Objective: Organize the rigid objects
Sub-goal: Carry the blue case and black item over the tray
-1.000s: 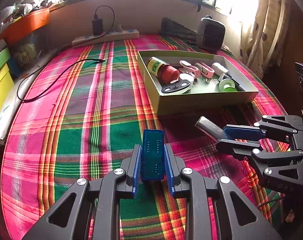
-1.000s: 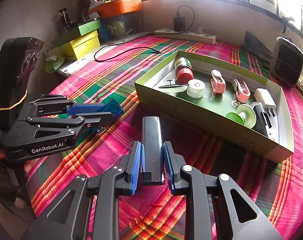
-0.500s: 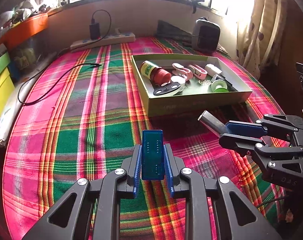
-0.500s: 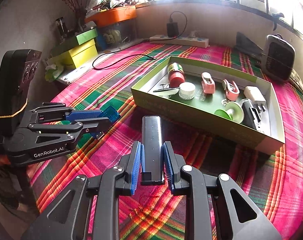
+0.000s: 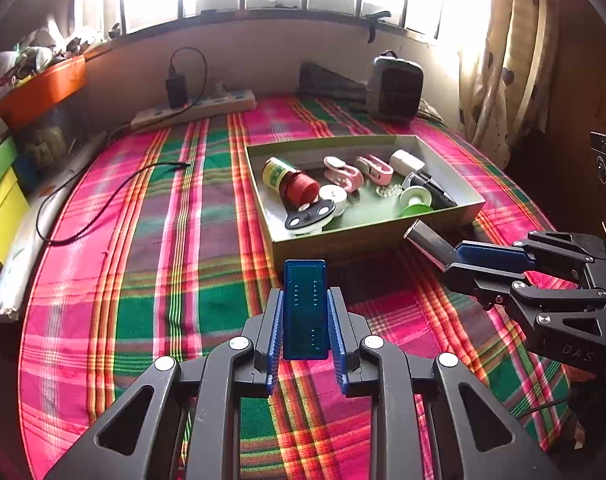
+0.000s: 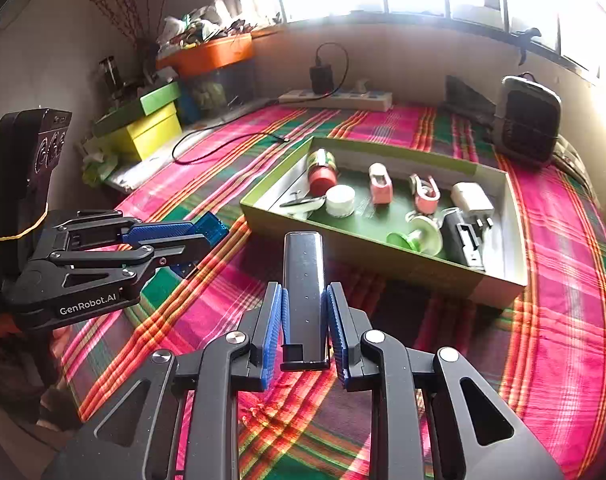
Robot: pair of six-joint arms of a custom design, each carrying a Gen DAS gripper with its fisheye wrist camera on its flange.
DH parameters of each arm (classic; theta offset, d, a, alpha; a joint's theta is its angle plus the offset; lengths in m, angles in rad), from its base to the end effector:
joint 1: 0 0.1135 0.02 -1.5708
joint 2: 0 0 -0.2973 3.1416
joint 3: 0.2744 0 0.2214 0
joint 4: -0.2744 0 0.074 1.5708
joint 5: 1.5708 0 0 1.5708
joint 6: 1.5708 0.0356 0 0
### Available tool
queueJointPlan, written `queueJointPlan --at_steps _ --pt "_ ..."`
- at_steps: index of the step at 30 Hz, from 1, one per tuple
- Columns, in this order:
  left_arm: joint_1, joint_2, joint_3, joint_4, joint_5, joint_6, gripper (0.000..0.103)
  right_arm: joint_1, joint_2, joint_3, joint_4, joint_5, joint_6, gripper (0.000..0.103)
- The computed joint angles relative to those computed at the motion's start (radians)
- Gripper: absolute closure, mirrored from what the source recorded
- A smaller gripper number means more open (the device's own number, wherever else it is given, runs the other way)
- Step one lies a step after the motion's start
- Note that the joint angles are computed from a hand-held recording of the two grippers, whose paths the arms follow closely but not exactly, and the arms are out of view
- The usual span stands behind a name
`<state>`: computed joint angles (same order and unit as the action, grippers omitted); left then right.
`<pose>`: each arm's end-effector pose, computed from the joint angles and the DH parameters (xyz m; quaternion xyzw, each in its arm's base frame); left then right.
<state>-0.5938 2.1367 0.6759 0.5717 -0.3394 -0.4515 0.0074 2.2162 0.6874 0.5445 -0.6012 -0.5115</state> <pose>0.2803 -0.1749 0.0757 0.0097 0.9306 -0.0266 0.3650 0.3248 0.0225 0.0545 -0.3173 0.8618 0.2056 0.3381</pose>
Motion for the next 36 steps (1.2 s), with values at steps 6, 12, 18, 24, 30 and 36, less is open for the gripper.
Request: queueJointPlan --at_steps 6,12,18,24,30,36 --pt "0.008 -0.011 0.033 -0.016 0.005 0.007 0.082 -0.022 -0.028 0.019 -0.02 0.0 0.016 0.079" --pt "0.028 -0.004 0.084 -0.04 0.026 0.023 0.082 -0.032 -0.042 0.051 -0.034 0.017 0.046 0.079" --pt "0.055 0.019 0.15 -0.073 0.056 0.039 0.082 -0.043 -0.025 0.124 -0.079 0.037 0.08 0.079" --pt "0.084 0.061 0.226 -0.105 0.089 0.047 0.082 -0.043 0.005 0.215 -0.123 0.061 0.121 0.079" --pt "0.097 0.1 0.3 -0.137 0.115 0.065 0.082 -0.043 0.054 0.334 -0.198 0.097 0.141 0.079" --pt "0.106 0.142 0.376 -0.168 0.147 0.067 0.082 -0.033 0.11 0.462 -0.299 0.121 0.146 0.079"
